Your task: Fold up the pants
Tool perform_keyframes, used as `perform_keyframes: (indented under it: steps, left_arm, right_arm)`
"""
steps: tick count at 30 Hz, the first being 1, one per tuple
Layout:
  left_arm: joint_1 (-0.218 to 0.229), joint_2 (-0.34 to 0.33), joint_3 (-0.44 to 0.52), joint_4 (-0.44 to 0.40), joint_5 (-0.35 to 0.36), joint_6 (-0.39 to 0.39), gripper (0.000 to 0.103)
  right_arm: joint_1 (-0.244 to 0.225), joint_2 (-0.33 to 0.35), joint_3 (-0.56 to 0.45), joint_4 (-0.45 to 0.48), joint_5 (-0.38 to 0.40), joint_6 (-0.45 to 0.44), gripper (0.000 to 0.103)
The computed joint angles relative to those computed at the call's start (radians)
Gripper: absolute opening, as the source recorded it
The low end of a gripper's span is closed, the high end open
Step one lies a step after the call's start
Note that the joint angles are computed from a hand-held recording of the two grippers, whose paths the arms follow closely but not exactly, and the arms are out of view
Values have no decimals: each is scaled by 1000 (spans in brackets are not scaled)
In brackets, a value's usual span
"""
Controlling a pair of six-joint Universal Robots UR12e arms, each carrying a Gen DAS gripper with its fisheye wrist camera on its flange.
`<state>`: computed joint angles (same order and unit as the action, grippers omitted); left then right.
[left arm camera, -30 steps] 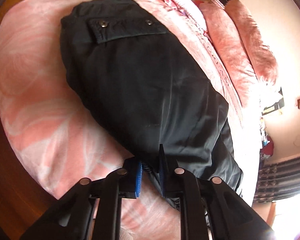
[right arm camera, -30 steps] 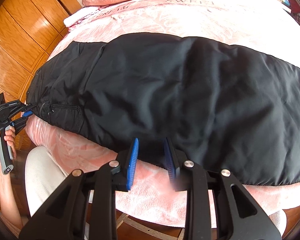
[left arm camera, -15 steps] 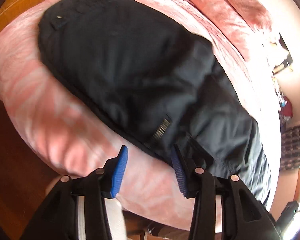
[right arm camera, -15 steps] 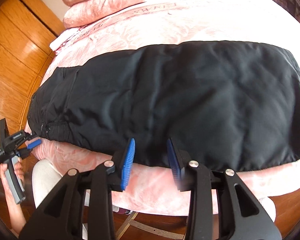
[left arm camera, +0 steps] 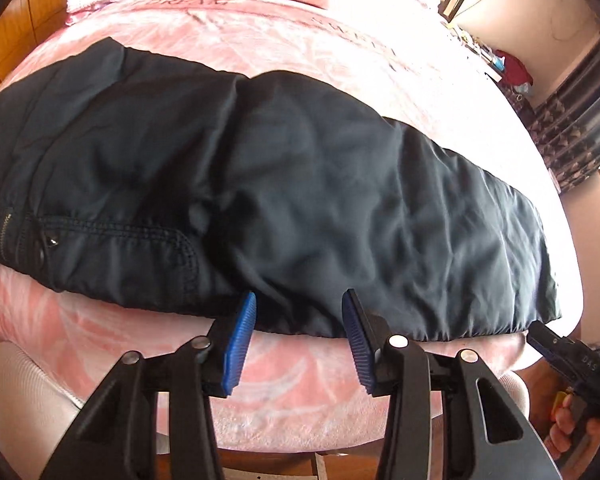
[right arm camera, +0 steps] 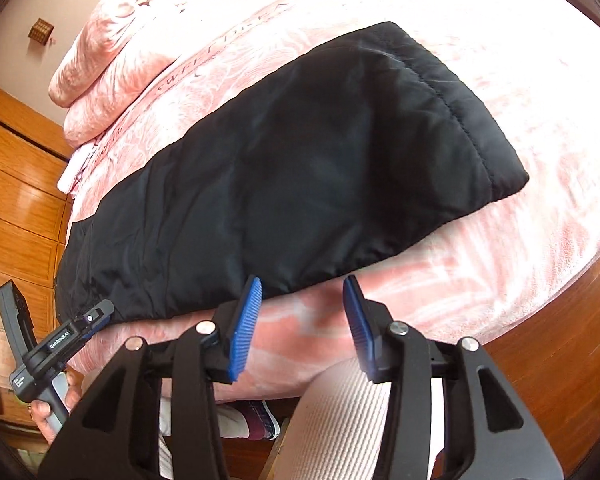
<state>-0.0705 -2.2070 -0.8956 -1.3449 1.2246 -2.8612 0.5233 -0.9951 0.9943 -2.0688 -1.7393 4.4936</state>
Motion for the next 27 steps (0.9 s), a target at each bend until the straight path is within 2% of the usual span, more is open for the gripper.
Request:
perform_keyframes:
  steps: [4, 7, 11, 15, 16, 18, 19, 20, 22, 25, 27]
  left_arm:
    - [-10, 8, -28, 33, 36, -5, 46]
    - [-9, 3, -18, 19, 23, -12, 47]
    - [2, -4, -5, -9, -2, -5, 47]
    - [-1, -7, 0, -17, 6, 15, 48]
    - [-1, -6, -2, -14, 10, 21, 48]
    - [-3, -5, -3, -12, 19, 31, 48]
    - [-4, -4, -4, -12, 23, 35, 48]
    - [-5, -2, -3, -13, 26, 36, 48]
    - [-6, 5, -6, -7, 35, 47, 48]
    - [-10, 19, -21, 18, 64, 88, 48]
    - [-7, 27, -27, 26, 58, 100, 48]
  right_arm:
    - [-7, -18, 49, -60, 8, 21, 44]
    - [-13, -34, 88, -101, -3, 50, 44]
    - [-20, -37, 108, -114, -37, 69, 44]
    - [-22, -22, 96, -105, -69, 54, 43]
    - [-21, -18, 87, -99, -80, 50, 40]
    - [-18, -15, 79, -92, -103, 48, 26]
    - [-15, -20, 88, -117, -126, 53, 12]
    - [-11, -28, 105, -161, -146, 61, 7]
    - [-3, -32, 107, -204, -188, 46, 5]
    - [12, -21, 61, -209, -261, -5, 4]
    - [17, -18, 32, -206, -303, -39, 4]
